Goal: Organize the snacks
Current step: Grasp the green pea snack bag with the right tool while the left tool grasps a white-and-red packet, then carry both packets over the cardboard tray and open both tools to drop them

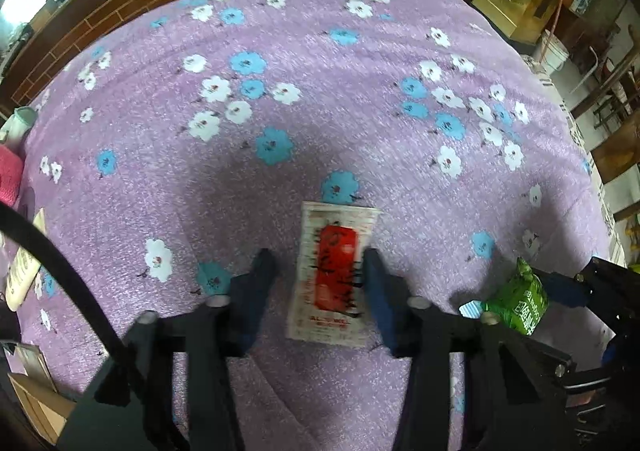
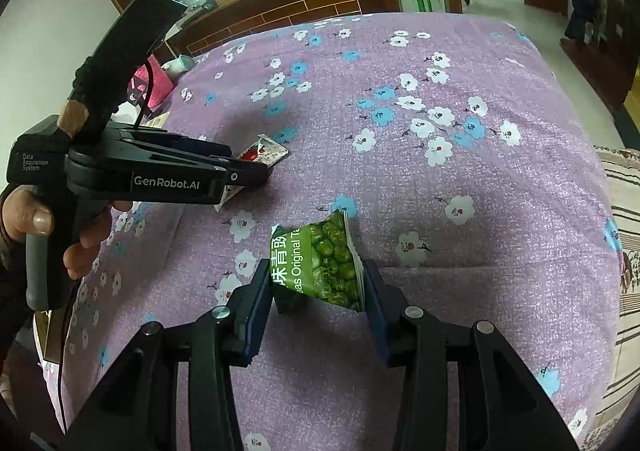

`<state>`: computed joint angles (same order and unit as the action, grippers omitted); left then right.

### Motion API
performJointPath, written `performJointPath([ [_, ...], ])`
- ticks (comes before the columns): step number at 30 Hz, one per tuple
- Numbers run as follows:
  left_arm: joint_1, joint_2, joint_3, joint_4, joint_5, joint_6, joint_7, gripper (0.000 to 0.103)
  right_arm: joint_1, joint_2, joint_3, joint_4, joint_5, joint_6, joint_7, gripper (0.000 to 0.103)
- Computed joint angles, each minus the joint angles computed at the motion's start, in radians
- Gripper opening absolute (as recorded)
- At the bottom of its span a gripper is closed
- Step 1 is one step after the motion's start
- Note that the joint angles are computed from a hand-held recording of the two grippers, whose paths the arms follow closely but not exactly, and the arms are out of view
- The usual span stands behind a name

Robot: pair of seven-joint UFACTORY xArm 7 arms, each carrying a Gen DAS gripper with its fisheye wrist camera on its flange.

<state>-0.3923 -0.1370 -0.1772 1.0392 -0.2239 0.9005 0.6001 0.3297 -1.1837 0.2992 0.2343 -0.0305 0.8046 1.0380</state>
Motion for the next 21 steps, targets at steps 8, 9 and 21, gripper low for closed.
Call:
performJointPath([
  [8,0.023,-0.034,0.030,-0.029,-0.059,0.009,0.004,0.029,-0.018,0.043,0.017,0.011,-0.021,-0.029,0.013,0.043],
  [9,0.027,-0.044,0.035,-0.036,-0.068,0.020,0.005,0.028,-0.020,0.043,0.024,0.014,-0.025,-0.025,0.019,0.043],
  [21,0.087,-0.239,0.123,-0.187,-0.138,0.152,0.078,0.028,0.065,0.034,0.095,0.037,0.001,0.031,0.129,0.042],
])
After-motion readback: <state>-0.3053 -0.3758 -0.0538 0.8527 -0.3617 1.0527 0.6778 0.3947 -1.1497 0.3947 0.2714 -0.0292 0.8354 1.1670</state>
